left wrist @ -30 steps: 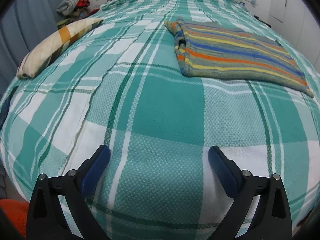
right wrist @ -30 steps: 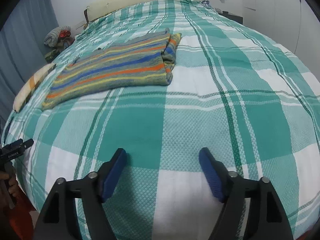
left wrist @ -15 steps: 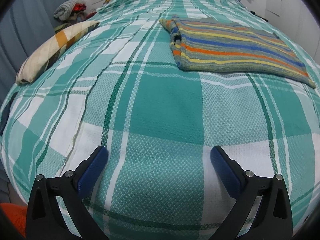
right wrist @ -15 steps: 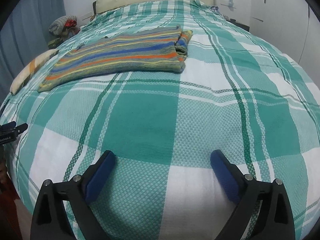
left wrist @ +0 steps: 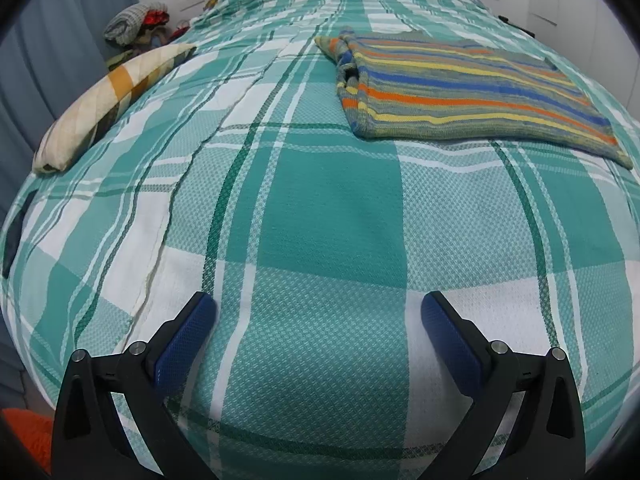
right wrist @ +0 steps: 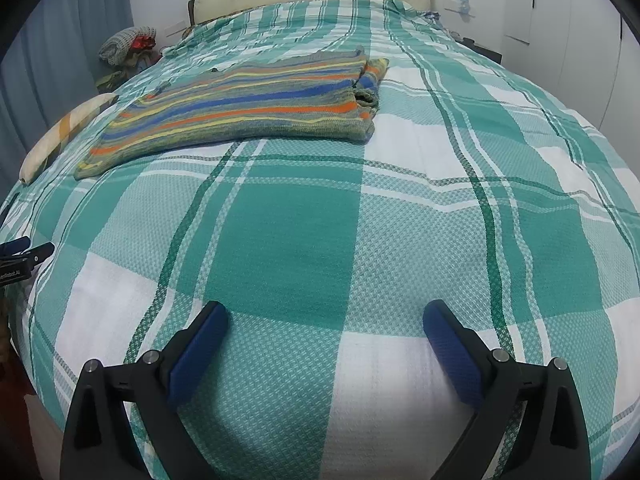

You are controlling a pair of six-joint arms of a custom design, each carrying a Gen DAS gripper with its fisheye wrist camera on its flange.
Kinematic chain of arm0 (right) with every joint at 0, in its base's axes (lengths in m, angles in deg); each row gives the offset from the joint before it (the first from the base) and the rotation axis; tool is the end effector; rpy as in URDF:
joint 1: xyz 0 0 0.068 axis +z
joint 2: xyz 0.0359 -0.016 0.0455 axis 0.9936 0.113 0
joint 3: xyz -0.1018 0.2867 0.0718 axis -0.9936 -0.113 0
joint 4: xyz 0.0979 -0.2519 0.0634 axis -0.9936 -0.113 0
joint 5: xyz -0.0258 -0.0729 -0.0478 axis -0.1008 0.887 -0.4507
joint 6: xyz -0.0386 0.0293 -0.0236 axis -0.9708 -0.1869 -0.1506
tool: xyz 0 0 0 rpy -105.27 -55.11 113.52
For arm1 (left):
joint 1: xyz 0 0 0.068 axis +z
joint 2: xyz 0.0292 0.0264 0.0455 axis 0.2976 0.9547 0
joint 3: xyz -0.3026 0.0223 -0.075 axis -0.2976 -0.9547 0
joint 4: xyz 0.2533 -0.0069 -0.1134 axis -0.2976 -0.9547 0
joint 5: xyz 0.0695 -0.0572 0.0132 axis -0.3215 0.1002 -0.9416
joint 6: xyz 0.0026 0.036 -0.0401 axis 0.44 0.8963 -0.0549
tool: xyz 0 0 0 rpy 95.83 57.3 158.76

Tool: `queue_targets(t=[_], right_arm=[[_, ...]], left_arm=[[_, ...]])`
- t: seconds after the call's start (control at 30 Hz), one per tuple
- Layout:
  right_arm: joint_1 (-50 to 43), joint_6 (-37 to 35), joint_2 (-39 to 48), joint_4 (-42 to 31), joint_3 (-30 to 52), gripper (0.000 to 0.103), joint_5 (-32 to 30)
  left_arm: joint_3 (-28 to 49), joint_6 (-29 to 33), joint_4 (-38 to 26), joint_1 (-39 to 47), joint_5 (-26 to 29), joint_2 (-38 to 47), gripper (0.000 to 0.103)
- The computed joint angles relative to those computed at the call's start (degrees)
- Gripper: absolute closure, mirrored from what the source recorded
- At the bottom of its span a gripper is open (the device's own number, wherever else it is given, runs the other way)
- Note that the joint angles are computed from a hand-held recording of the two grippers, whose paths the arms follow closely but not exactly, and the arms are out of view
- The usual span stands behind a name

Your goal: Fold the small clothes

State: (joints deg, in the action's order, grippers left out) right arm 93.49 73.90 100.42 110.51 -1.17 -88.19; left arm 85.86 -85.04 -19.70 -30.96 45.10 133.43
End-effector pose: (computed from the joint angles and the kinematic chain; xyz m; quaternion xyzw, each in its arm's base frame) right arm 0.2134 0.0425 0.0346 -0.1797 0.9326 0.0674 0.3055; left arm 0.1852 -0.1765 0.0203 -0.2029 0.9301 0.1301 0.2770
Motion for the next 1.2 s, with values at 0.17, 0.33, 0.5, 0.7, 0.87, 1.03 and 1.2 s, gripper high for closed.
queue_targets(t=[0.17,0.33,0.5,0.7,0.87,1.03,1.2], right_arm=[[0.03,0.00,-0.09,-0.61,0.31,0.005,-0.05],[0.16,-0.04,0.10,-0.46,0.38,0.005,0.10],[0.39,0.06,0.49,0.28,0.18,0.004,0.50],[0.52,-0.03,0.81,0.98,-0.04,0.004,0.76],[0.53,0.13,0.39,-0.10,0.24,0.004,0.72],[-2.47,-3.61,-7.48,-19.62,5.90,0.005,-3.93],[-11.98,-7.41,-7.89,-38.79,21.02,0.006,-17.01]], left_arm=[[-0.06,0.18,0.10,0.06,0.02,0.07,0.001],[0.13,0.01,-0.22,-0.03,-0.42,0.22,0.001],[0.48,-0.47,-0.82,-0.18,-0.35,0.43,0.001],[0.84,-0.57,-1.36,-0.12,-0.24,0.59,0.001],[2.02,-1.92,-4.83,-0.45,0.09,-0.15,0.001],[9.33,-2.10,-18.90,-6.75,-4.80,-3.93,0.004],[21.78,21.59,-10.00,-7.06,-3.94,-1.57,0.004]])
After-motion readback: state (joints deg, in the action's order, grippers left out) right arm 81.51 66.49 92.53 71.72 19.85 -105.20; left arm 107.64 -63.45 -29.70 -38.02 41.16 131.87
